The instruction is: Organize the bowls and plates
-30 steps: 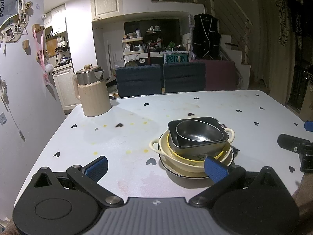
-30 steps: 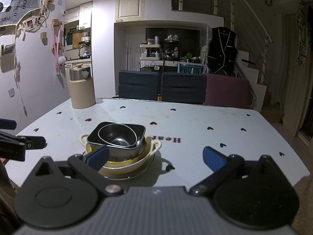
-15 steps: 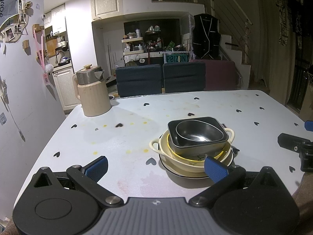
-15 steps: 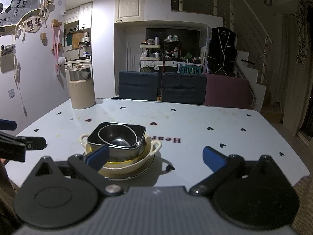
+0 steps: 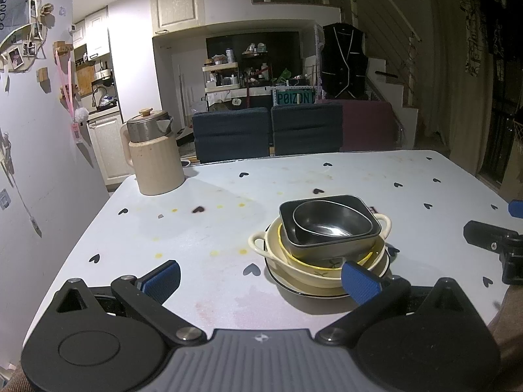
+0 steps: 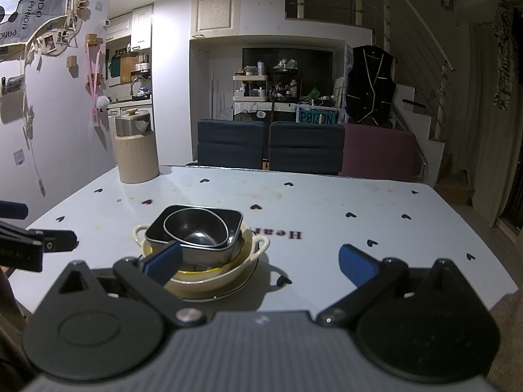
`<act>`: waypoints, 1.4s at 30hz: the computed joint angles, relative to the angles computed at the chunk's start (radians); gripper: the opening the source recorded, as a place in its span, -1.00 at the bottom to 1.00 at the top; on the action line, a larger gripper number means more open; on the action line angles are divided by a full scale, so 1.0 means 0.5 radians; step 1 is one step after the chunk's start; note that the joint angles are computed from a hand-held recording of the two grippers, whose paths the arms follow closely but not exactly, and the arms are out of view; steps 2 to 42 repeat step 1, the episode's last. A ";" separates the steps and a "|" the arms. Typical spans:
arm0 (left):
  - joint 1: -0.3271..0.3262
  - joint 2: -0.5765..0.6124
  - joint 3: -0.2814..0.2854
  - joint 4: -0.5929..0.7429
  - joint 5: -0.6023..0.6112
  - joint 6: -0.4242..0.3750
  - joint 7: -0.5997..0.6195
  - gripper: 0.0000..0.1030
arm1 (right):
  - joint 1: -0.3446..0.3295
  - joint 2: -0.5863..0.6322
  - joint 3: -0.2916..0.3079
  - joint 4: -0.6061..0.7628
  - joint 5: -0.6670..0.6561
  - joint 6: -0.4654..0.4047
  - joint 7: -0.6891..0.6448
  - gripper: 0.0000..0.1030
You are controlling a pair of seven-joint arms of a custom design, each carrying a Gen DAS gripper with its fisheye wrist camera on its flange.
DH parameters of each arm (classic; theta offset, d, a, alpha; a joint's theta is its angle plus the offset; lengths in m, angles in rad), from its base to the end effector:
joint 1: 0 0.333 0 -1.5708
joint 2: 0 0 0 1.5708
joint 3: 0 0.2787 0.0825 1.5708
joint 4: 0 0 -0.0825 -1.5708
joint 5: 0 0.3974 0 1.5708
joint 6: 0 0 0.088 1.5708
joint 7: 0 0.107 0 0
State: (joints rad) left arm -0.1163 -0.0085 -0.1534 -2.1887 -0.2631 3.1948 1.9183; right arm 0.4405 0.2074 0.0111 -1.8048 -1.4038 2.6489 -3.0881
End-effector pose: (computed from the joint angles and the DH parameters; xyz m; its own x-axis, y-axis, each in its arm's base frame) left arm 0.5739 -0.1336 0.4682 -0.2974 -0.9514 -0.0804 -0.4867 0.2235 -0.8445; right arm 0.5801 0.3104 0.4396 -0.0862 -0.9961 0.0199 -0.4485 0.0210 -0.8935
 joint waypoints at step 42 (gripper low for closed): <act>-0.001 0.000 0.000 -0.001 0.000 0.001 -0.001 1.00 | 0.001 0.003 0.001 0.007 0.005 -0.004 -0.004 0.99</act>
